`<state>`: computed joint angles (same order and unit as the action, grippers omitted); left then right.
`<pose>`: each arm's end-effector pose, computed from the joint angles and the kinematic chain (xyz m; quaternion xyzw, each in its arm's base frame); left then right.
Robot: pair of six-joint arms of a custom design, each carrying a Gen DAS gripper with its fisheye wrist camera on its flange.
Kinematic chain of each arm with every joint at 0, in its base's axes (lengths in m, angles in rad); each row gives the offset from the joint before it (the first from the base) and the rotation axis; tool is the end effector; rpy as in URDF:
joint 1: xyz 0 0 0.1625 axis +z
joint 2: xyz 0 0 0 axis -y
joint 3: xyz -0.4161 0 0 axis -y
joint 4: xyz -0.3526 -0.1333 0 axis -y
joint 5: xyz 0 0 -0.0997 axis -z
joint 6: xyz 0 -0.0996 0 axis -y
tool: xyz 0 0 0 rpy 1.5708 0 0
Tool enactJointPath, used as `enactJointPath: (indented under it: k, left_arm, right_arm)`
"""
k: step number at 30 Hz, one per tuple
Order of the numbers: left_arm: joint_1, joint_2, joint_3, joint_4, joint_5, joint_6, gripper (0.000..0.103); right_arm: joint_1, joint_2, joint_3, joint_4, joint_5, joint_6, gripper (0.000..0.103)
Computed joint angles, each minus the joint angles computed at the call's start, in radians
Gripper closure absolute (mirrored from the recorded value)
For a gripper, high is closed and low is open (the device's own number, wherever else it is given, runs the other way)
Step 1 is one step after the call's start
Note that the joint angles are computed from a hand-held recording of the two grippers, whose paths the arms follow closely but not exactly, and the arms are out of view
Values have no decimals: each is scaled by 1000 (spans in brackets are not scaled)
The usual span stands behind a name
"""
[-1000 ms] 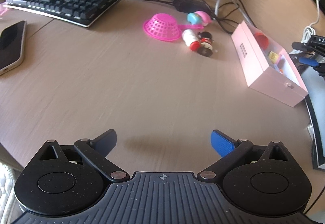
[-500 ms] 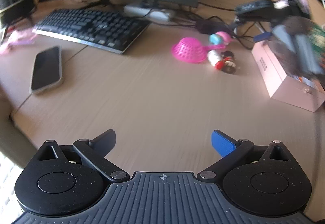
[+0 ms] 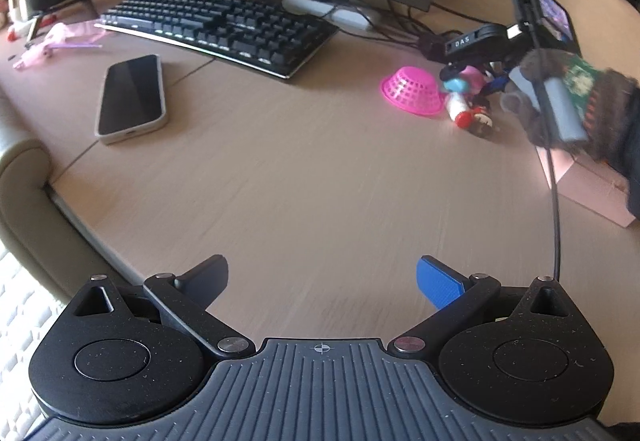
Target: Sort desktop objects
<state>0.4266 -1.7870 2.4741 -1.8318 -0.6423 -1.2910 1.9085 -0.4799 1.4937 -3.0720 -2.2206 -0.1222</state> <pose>-0.1389 -0.2972 0.2497 0.0303 0.8785 -0.3452 0.3288 0.2945 -0.6181 0.0319 0.1346 -0.9130 0.2607 0.2834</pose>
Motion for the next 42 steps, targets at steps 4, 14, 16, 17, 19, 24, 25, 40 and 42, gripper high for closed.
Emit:
enactJointPath:
  k: [4,14,16,17,19,24,25,40,42]
  left_arm:
    - [40,56,15,-170,-13,166,0]
    - [112,191,45,-563,-89,534,0]
    - [136,239,41,-666,-113,609,0]
    - [147,267,37,-717,-120,647,0]
    - [165,332,24,-820,-127,734,0]
    - [176,417,-2,-904,-103,841,0]
    - [177,427,-5,-904,-91,853,0]
    - [195,259,-57,-374,161,443,0]
    - [177,220,-48,-341,142,407,0]
  right_arm:
    - [32,-74,179,-41,52,3,38]
    - [168,-264,536,-351,59,-142,27]
    - [201,-276,591,-436,8,-201,26]
    - [215,-272,607,-466,-26,-225,26]
    - [237,-280,644,-486,-76,-233,26]
    - [237,-331,751,-437,-110,-95,26]
    - [236,-334,769,-428,-114,-74,26]
    - [222,-190,682,-569,-136,-189,26]
    - [199,-162,632,-595,-126,-207,26]
